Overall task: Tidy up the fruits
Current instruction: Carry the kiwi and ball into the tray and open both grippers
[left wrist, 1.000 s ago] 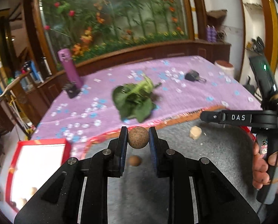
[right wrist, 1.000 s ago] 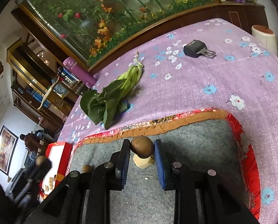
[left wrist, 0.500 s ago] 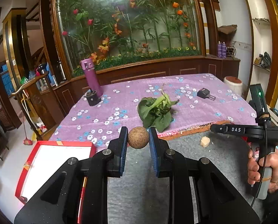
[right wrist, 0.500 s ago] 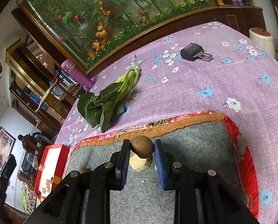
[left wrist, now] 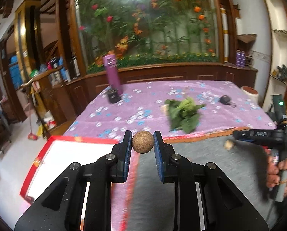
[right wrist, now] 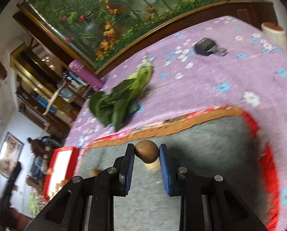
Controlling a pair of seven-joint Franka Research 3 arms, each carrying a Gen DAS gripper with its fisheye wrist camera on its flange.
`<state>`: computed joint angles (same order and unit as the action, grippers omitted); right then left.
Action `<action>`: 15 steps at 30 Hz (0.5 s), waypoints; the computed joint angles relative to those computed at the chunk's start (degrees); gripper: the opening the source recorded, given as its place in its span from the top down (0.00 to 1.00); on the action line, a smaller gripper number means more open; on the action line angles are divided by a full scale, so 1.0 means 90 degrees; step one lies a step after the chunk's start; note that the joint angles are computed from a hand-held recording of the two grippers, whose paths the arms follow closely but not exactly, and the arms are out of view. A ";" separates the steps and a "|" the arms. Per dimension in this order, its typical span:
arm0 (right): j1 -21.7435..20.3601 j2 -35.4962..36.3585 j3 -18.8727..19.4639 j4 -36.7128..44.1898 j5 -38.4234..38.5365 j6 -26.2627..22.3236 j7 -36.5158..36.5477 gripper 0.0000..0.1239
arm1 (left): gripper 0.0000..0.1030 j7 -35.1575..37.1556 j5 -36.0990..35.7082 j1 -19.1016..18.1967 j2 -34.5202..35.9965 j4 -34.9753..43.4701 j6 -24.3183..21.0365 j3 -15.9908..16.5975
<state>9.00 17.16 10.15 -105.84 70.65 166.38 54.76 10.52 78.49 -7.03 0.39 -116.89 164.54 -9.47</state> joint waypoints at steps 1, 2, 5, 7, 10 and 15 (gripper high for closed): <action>-0.0096 0.0006 0.0108 0.0054 0.0294 -0.0234 -0.0202 0.79 | 0.79 -0.0007 -0.0057 0.0057 -0.0058 -0.0104 0.0023 0.0058; -0.0102 0.0012 0.0141 0.0099 0.0426 -0.0431 -0.0266 0.79 | 0.79 0.0008 -0.0154 0.0142 -0.0135 -0.0241 0.0047 0.0126; 0.0127 0.0108 0.0186 0.0340 0.0328 -0.0754 -0.0282 0.79 | 0.79 0.0030 -0.0427 0.0439 -0.0325 -0.0621 -0.0014 0.0274; 0.0282 0.0252 0.0248 0.0609 0.0240 -0.0960 -0.0267 0.80 | 0.79 0.0140 -0.0751 0.0678 -0.0417 -0.0878 0.0023 0.0391; 0.0645 0.0694 0.0362 0.1309 -0.0287 -0.1237 0.0057 0.80 | 0.79 0.0190 -0.0947 0.0947 -0.0519 -0.1171 -0.0063 0.0440; 0.1344 0.1616 0.0455 0.2674 -0.1617 -0.1452 0.0936 0.80 | 0.79 0.0621 -0.1326 0.1251 -0.0501 -0.1501 0.0044 0.0498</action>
<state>21.10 31.70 14.24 -81.77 56.10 153.32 63.18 16.11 66.55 4.23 -4.13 -130.40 164.94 -4.99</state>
